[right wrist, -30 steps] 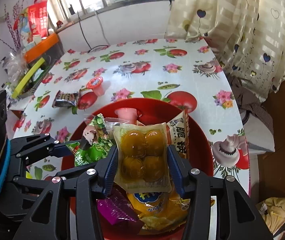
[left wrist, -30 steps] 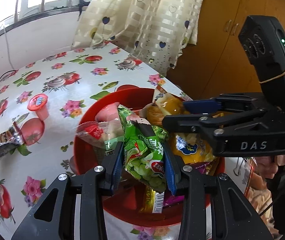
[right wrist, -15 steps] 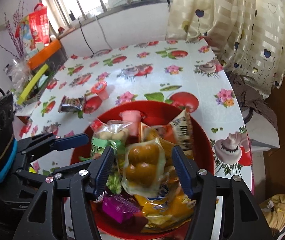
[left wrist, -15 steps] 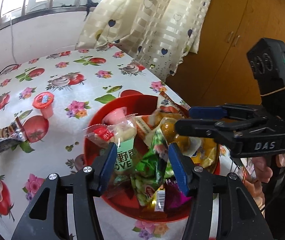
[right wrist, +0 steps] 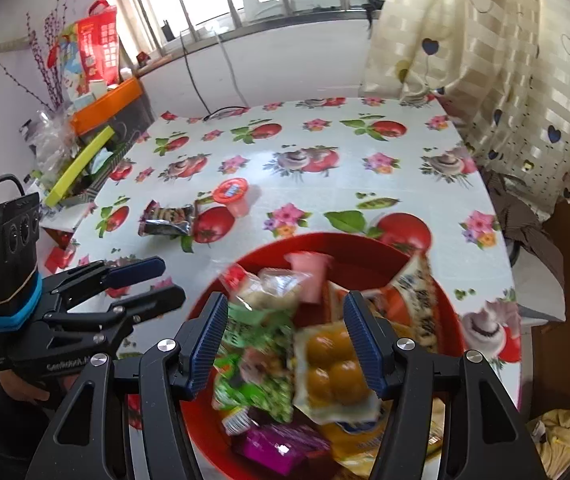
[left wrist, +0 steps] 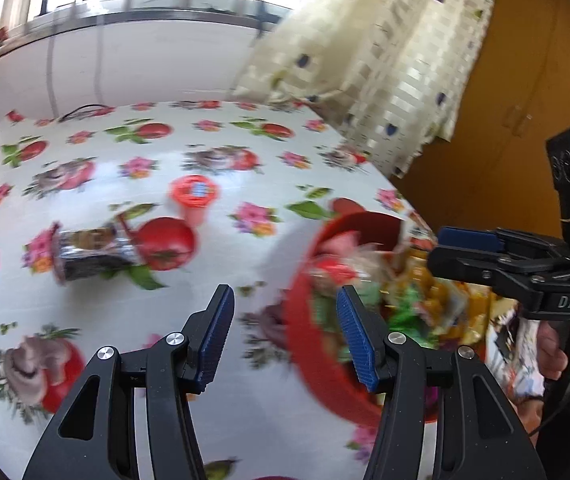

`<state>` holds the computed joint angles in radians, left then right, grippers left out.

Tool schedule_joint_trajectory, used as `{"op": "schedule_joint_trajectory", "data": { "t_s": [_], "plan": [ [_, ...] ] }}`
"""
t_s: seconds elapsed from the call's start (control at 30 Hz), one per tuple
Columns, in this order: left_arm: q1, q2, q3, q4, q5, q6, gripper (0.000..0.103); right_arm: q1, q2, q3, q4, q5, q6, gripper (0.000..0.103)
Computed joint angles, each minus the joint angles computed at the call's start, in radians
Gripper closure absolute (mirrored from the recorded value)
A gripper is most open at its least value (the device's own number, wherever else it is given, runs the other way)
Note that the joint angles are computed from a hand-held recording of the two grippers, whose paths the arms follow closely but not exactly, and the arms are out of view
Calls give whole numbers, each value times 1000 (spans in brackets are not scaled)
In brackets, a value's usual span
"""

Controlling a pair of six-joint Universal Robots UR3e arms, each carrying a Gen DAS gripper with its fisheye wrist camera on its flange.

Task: Organize snacks
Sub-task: 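Grasp the dark pastry packet with the left gripper while the right approaches the red jelly cup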

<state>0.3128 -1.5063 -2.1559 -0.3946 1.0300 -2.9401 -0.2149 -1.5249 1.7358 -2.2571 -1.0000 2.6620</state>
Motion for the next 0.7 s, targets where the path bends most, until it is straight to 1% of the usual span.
{"op": "schedule_joint_trajectory", "data": {
  "t_s": [0.23, 0.37, 0.53, 0.7],
  "plan": [
    [148, 14, -17, -11, -19, 43, 48, 110, 116, -137, -11, -45, 80, 45],
    [200, -9, -2, -3, -11, 58, 48, 181, 198, -241, -10, -82, 109, 45],
    [232, -86, 50, 25, 26, 57, 48, 260, 326, -405, 11, -141, 142, 45],
    [257, -173, 102, 43, 54, 30, 48, 322, 457, -578, 54, -191, 166, 44]
  ]
}}
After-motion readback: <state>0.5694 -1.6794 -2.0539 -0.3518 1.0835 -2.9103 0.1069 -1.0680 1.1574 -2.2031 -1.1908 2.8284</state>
